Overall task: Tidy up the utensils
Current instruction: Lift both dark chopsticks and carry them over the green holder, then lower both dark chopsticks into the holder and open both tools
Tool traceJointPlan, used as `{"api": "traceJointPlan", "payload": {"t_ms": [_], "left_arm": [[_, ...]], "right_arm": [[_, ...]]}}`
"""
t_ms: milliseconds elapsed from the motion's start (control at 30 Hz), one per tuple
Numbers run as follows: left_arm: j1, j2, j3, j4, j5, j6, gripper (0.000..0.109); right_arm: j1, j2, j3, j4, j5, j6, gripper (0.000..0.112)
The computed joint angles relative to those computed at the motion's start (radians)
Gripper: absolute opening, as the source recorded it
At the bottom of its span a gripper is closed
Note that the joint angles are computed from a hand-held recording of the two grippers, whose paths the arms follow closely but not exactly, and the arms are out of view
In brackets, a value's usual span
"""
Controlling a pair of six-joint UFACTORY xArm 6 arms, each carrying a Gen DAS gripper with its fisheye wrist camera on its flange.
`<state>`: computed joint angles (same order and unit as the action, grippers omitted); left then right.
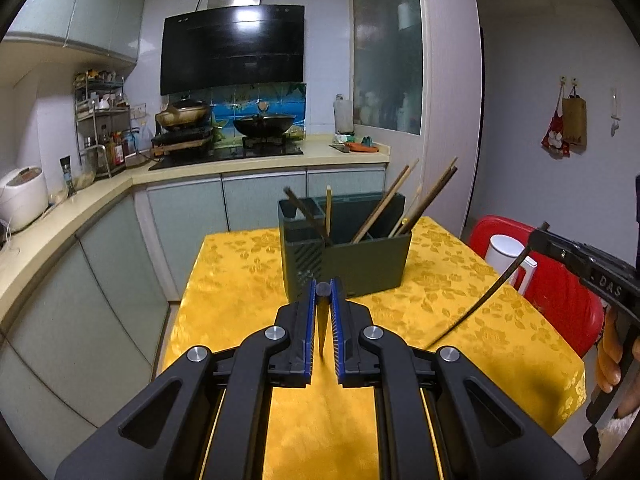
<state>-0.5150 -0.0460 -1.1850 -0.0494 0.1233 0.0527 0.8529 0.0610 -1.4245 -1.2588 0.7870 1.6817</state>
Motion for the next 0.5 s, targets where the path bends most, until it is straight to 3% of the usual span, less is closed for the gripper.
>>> {"api": "traceJointPlan", "payload": {"t_ms": [267,500], "left_arm": [[-0.002,0.114,-0.224,-0.099,0.156,0.111,0.007],[-0.011,0.213,-0.442,-0.137,0.272,0.182,0.007]], "right_arm": [[-0.095,0.038,-0.096,0.149,-0.077,-0.145,0.008],[-0.119,0.080,-0.214,0.175,-0.047,-0.266,0.008]]}}
